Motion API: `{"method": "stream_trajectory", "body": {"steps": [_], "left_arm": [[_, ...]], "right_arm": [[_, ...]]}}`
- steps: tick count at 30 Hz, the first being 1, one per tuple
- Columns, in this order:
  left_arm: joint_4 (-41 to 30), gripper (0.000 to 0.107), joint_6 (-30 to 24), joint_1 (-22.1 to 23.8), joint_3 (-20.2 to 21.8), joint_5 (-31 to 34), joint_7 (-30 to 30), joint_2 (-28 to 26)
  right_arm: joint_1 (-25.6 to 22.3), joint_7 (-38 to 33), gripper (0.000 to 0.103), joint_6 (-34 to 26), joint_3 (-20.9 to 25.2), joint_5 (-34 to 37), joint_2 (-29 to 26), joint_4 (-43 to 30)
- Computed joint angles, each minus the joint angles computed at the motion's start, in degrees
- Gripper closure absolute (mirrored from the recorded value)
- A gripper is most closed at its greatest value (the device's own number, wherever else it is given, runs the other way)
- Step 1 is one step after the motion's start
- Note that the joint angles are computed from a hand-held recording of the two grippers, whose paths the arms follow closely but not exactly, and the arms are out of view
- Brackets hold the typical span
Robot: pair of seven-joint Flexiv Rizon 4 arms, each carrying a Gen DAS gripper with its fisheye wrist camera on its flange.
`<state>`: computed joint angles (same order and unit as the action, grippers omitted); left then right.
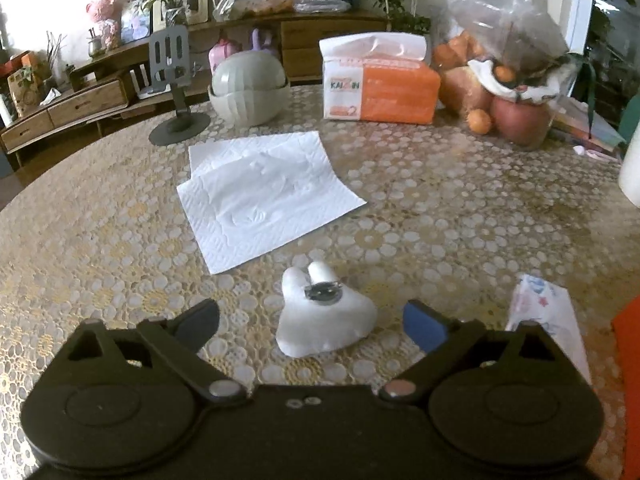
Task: Organize objects
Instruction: 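Move the left tool out of the shoebox to the small white object, then grasp the small white object with the left gripper, then carry the white object into the shoebox with the left gripper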
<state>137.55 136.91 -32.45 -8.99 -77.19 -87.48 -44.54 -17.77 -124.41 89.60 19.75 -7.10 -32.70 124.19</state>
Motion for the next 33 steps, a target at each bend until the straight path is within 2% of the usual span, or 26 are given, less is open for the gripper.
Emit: {"method": "stream_trajectory", "body": {"steps": [6, 10, 12, 14, 24, 29, 33], "left_arm": [[1.03, 0.029, -0.80, 0.67, 1.12, 4.55, -2.91, -0.25], [1.71, 0.052, -0.81, 0.49, 2.38, 7.58, -4.85, -0.03], [1.67, 0.058, -1.00, 0.01, 2.74, 7.64, -4.75, 0.15], [0.88, 0.058, -1.10, -1.23, 2.67, 4.77, -2.44, 0.15], [2.42, 0.059, 1.20, -4.25, 0.00, 2.42, -0.05, 4.33], [1.38, 0.059, 1.91, -6.85, -3.07, -4.57, 5.86, 7.01], [1.47, 0.059, 3.11, -8.40, -5.26, -6.74, 7.60, 8.92]], "right_arm": [[0.02, -0.07, 0.091, -0.18, 0.09, 0.31, -0.03, -0.13], [0.14, -0.05, 0.091, -0.10, -0.03, 0.34, -0.10, -0.17], [0.22, -0.05, 0.091, -0.03, -0.11, 0.31, -0.09, -0.14], [0.23, -0.05, 0.091, 0.02, -0.19, 0.28, -0.11, -0.15], [-0.90, 0.30, 0.092, 1.15, 0.70, 0.03, -0.58, -0.03], [-0.69, 0.98, 0.092, 2.34, 0.45, -0.58, -0.60, 0.53], [-0.43, 1.49, 0.092, 3.68, -0.04, -1.62, -0.77, 1.09]]}}
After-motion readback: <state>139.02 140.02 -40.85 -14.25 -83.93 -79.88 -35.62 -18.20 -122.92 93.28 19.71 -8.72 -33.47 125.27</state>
